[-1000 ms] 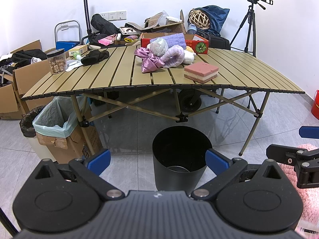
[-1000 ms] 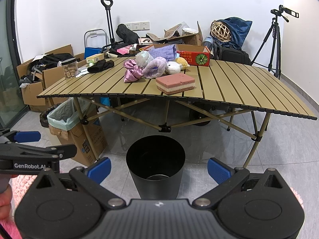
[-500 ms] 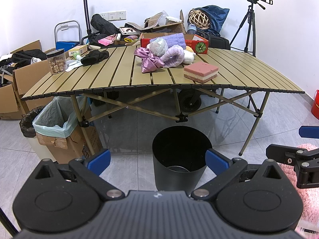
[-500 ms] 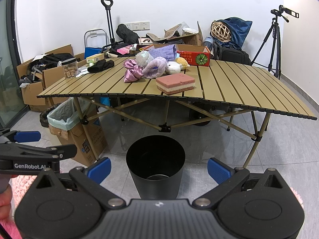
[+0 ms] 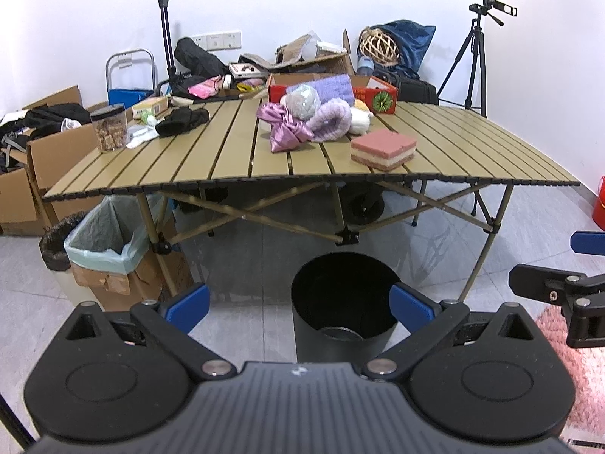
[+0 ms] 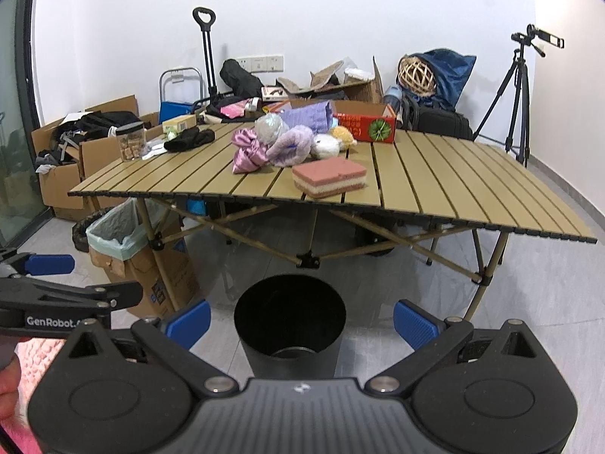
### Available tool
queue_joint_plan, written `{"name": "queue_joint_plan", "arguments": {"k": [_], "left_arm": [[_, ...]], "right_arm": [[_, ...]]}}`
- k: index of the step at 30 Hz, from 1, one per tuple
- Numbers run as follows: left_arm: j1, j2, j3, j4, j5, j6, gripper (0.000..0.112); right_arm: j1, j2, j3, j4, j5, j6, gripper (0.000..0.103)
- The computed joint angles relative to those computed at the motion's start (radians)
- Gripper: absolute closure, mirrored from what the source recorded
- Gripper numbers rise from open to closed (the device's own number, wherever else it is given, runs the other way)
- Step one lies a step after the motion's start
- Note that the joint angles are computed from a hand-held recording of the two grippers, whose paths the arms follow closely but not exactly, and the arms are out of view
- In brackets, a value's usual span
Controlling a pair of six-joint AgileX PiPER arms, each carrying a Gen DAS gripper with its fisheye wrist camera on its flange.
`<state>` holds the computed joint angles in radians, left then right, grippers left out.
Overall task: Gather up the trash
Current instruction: 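Move the right tool to the pink sponge and close on it while the left tool approaches the pink scrunchie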
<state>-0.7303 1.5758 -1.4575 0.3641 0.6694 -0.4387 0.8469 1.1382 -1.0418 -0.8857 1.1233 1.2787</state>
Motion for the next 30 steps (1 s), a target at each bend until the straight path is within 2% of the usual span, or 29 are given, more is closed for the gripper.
{"name": "queue_joint_plan", "arguments": {"k": [5, 6, 16, 30], "left_arm": [[-0.005, 0.041, -0.047, 0.028, -0.003, -0.02, 0.009], [0.003, 0.05, -0.031, 0.033, -0.028, -0.028, 0.009], [0.034, 0.142, -0.139, 0.028, -0.022, -0.027, 0.009], [0.089, 0.349, -0.418, -0.005, 0.009, -0.009, 0.009]], "right_arm": [[-0.074, 0.015, -0.003, 0.019, -0.075, -0.05, 0.0], [-0.091, 0.019, -0.005, 0.025, -0.09, -0.062, 0.0], [-0.228, 0.083, -0.019, 0.019, -0.243, -0.11, 0.0], [-0.446, 0.239, -0.088, -0.039, -0.491, -0.114, 0.0]]}}
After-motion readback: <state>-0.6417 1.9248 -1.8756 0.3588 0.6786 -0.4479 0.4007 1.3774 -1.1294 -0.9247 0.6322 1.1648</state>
